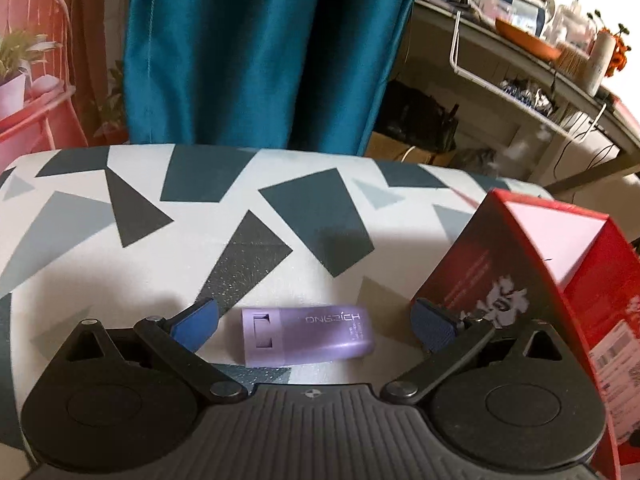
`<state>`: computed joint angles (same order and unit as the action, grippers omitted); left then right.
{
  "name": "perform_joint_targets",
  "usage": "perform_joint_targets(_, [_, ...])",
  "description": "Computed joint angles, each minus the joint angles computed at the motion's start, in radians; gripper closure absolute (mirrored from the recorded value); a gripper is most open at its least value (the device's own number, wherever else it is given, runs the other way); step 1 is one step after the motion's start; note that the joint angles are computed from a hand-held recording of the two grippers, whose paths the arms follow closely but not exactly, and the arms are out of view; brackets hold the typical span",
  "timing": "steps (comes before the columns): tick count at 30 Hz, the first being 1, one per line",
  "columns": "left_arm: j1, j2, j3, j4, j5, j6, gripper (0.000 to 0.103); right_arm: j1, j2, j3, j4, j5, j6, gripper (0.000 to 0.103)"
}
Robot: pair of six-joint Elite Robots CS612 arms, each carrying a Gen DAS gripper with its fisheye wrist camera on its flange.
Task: Organize rigid objects
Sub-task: 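Lower the left tool onto the lilac cylinder and close on it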
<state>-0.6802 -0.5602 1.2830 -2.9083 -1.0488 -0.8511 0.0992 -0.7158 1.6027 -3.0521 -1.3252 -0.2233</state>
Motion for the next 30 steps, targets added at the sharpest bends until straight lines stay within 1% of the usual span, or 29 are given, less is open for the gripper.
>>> perform_joint_targets(4, [0.005,0.018,-0.028,0.04,-0.009,-0.02,0.0,0.0,0.0,-0.001,0.003,0.0,-0.002,0.079])
perform_joint_targets(11, [0.011,0.035,-0.05,0.07,-0.025,-0.063,0.0,0.001,-0.001,-0.005,0.019,-0.004,-0.018,0.079])
perform_joint_targets(13, [0.012,0.041,-0.057,0.065,-0.034,-0.054,0.0,0.001,-0.001,-0.006,0.023,-0.005,-0.018,0.079])
perform_joint_targets(17, [0.007,0.05,-0.078,0.114,-0.013,-0.039,0.0,0.002,-0.002,-0.009,0.035,-0.01,-0.028,0.079])
perform_joint_targets(24, [0.003,0.055,-0.086,0.141,-0.001,-0.02,0.001,0.003,-0.003,-0.01,0.038,-0.011,-0.029,0.079])
perform_joint_targets(27, [0.0,0.055,-0.085,0.148,0.013,-0.014,0.004,0.003,-0.003,-0.01,0.037,-0.011,-0.029,0.079])
perform_joint_targets(30, [-0.006,0.053,-0.082,0.165,0.04,-0.003,0.011,0.003,-0.003,-0.01,0.037,-0.011,-0.029,0.079])
